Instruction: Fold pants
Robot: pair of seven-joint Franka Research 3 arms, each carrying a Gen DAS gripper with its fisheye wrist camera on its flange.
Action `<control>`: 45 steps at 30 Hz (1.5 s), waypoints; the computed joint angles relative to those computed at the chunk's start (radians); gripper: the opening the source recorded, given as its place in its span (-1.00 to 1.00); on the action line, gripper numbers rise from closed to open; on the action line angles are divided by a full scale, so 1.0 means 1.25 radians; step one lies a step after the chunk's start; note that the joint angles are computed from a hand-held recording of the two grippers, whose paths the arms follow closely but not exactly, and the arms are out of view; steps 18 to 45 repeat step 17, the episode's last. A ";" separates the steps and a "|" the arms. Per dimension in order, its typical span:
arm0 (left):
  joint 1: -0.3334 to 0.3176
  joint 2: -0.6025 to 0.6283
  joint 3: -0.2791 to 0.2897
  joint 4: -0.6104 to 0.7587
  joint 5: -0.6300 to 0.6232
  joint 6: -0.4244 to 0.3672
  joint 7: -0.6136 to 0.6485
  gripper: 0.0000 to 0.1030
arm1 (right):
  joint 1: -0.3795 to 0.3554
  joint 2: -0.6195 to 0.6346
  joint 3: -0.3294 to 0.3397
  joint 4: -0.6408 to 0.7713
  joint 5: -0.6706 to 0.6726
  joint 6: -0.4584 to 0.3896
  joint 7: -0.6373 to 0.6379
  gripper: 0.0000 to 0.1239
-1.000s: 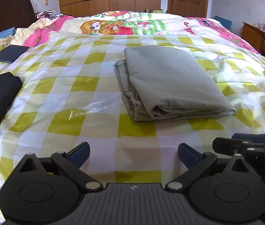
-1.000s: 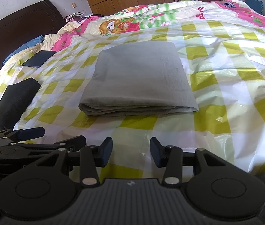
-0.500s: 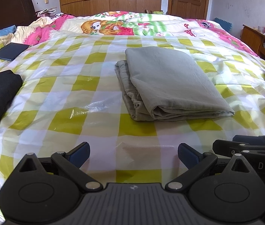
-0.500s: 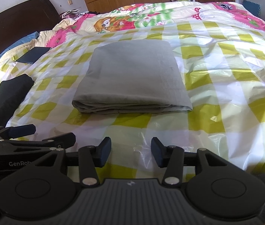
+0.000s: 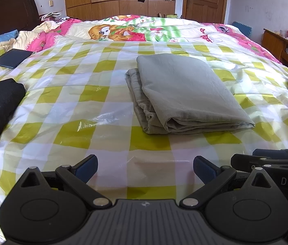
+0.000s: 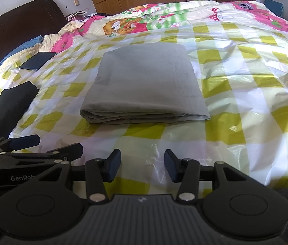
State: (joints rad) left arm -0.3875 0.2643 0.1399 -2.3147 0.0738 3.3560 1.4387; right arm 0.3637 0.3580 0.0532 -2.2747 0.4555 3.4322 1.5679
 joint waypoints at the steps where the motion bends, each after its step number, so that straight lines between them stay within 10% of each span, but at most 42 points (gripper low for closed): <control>1: 0.015 -0.001 -0.014 0.000 0.006 0.001 -0.004 1.00 | 0.000 0.000 0.000 0.000 0.000 0.000 0.000 -0.22; 45: 0.022 0.003 -0.026 -0.004 -0.020 0.034 0.023 1.00 | 0.001 0.000 -0.001 0.001 -0.002 -0.002 0.004 -0.22</control>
